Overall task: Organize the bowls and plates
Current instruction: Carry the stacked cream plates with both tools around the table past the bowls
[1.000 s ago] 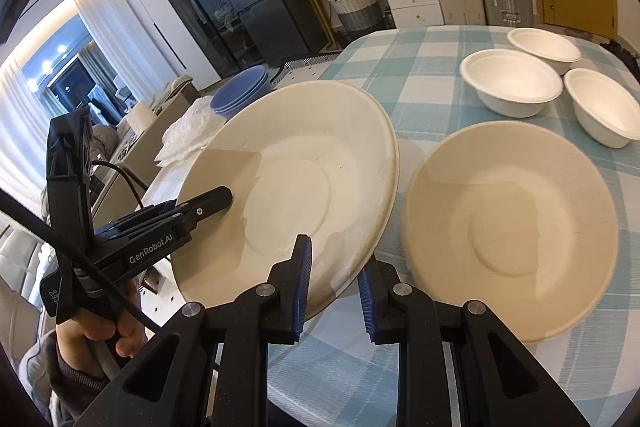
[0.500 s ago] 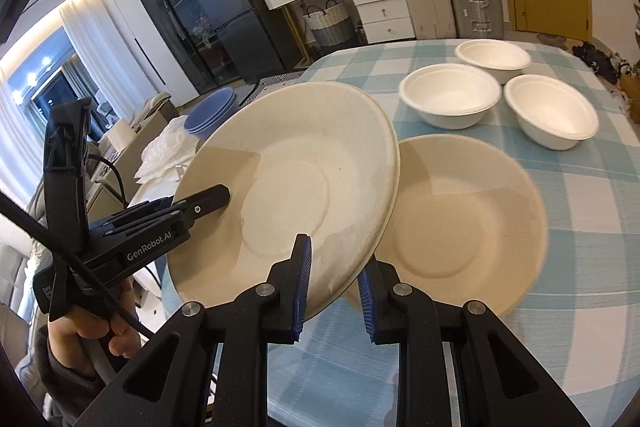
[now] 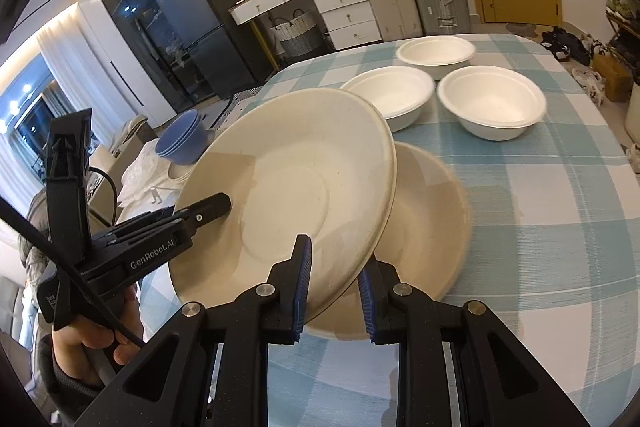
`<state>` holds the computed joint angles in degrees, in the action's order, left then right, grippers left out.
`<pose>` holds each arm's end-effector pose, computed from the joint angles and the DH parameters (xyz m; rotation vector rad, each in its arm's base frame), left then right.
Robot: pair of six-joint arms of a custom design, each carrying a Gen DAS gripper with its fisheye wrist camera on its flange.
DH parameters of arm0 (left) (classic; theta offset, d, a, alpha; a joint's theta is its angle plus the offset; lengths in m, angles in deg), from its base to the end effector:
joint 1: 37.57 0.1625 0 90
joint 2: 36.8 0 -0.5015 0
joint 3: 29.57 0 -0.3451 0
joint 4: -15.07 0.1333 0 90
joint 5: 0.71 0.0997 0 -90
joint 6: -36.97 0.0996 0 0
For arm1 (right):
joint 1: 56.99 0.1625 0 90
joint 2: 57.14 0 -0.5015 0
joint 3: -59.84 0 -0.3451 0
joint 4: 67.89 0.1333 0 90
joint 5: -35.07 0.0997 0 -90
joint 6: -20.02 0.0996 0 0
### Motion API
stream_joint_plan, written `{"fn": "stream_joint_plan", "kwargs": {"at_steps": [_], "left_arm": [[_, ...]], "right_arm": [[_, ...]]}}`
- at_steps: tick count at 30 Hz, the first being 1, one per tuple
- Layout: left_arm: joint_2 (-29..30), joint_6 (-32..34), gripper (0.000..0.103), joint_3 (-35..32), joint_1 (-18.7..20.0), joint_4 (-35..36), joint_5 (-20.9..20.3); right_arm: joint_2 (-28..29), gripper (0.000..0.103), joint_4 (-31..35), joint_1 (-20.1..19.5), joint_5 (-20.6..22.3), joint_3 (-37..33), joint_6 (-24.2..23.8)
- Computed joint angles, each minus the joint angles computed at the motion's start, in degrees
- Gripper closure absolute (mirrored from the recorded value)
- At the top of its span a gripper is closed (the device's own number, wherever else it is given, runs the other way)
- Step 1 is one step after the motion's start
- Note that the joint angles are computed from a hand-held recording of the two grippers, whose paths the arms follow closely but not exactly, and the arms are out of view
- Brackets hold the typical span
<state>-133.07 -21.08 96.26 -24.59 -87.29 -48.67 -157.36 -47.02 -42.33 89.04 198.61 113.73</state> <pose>-0.2657 -0.2665 0.3906 0.5540 2.4363 -0.7416 -0.0831 -0.2201 0.3209 0.4716 -2.5308 0.9351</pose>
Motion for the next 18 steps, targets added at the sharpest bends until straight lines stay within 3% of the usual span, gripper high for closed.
{"fn": "stream_joint_plan", "kwargs": {"at_steps": [7, 18], "left_arm": [[3.7, 2.0, 0.082, 1.3, 0.8, -4.9, 0.0], [6.4, 4.6, 0.081, 3.5, 3.1, -10.5, -0.3]], "right_arm": [[-0.1, 0.081, 1.6, -2.8, -1.5, -1.5, -0.3], [2.8, 0.081, -2.7, 1.8, 2.0, -4.2, 7.1]]}}
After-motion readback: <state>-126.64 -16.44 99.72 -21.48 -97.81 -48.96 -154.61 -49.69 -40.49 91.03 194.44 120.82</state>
